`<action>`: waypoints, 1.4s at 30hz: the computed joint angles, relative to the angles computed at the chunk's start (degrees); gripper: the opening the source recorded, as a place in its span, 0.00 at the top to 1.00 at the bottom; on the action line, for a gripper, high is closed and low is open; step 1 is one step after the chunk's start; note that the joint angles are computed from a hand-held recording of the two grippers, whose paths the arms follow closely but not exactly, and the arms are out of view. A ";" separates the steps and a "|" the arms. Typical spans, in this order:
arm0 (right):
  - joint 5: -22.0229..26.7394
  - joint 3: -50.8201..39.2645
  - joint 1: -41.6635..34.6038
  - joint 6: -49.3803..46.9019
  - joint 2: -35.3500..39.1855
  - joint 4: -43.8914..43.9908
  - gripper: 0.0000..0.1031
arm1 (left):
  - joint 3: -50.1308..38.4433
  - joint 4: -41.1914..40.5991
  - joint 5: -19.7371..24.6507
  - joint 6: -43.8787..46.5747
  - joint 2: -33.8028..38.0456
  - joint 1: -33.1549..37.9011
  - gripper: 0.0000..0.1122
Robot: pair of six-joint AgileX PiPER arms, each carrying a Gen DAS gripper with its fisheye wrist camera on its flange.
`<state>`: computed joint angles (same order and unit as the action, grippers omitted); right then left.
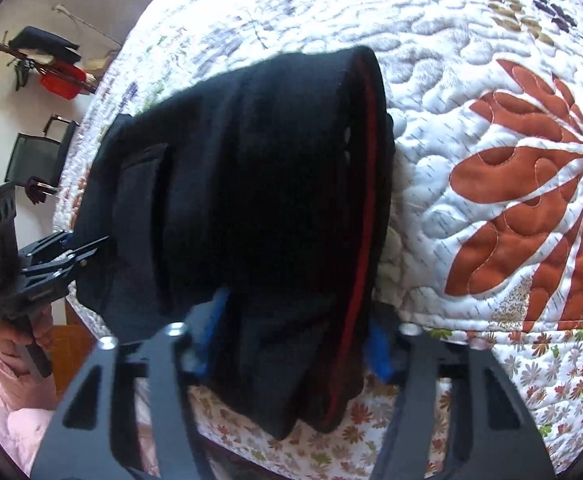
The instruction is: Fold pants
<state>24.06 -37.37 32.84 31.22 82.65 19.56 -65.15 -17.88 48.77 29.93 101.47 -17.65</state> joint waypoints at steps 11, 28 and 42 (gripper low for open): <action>-0.93 1.55 4.65 10.67 -9.12 -9.25 0.71 | 1.71 -5.86 0.52 4.90 -5.73 2.53 0.75; 10.79 -12.71 -3.26 8.56 -10.93 -21.31 0.71 | -17.37 -11.95 4.70 2.27 1.88 2.08 0.76; 11.54 -29.55 -17.20 -12.66 5.07 -9.32 0.71 | -42.70 -10.66 8.33 -6.67 18.27 1.84 0.76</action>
